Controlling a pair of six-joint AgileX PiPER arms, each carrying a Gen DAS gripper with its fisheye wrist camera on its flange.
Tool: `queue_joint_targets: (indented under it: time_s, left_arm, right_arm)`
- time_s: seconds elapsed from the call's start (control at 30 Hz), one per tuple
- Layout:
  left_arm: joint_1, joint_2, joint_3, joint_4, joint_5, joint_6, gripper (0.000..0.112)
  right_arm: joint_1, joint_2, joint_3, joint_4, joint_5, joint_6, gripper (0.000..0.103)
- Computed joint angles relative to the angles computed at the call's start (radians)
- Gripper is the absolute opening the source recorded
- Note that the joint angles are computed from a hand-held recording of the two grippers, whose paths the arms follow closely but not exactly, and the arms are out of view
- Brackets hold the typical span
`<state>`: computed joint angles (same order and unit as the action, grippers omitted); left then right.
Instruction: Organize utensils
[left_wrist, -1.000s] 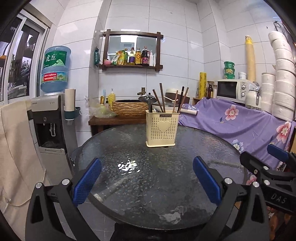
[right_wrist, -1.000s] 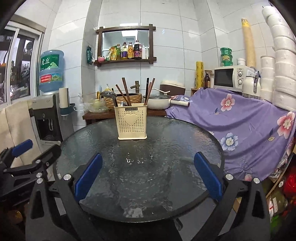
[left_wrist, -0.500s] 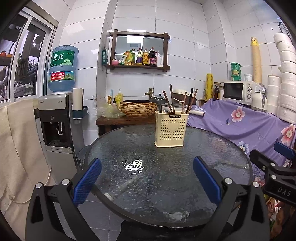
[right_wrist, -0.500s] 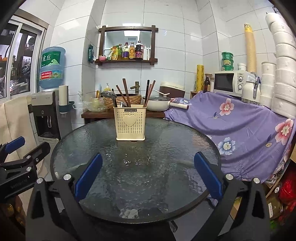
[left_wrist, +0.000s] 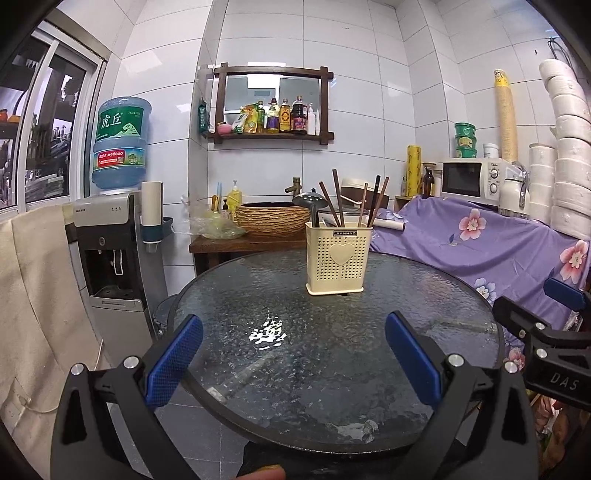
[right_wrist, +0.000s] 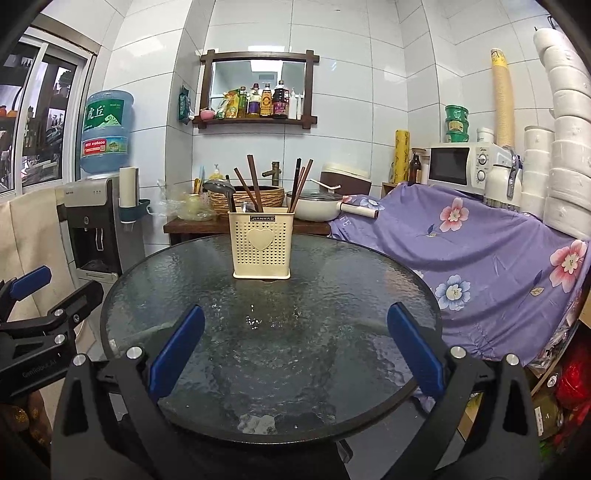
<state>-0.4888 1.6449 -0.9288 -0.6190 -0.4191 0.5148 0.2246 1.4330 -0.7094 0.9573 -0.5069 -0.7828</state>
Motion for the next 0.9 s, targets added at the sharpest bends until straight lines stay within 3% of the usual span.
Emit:
queue_joint_targets:
  time_s: [0.37,0.9]
  left_arm:
    - [0.019,0.002,-0.001,0.06,0.017,-0.078,0.097]
    - [0.023,0.006,-0.011,0.013,0.036,-0.036,0.097]
  right_arm:
    - [0.003,0.012,0.001,-0.003,-0.004,0.008,0.098]
    - [0.002,0.007,0.007,0.002,0.005,0.004,0.098]
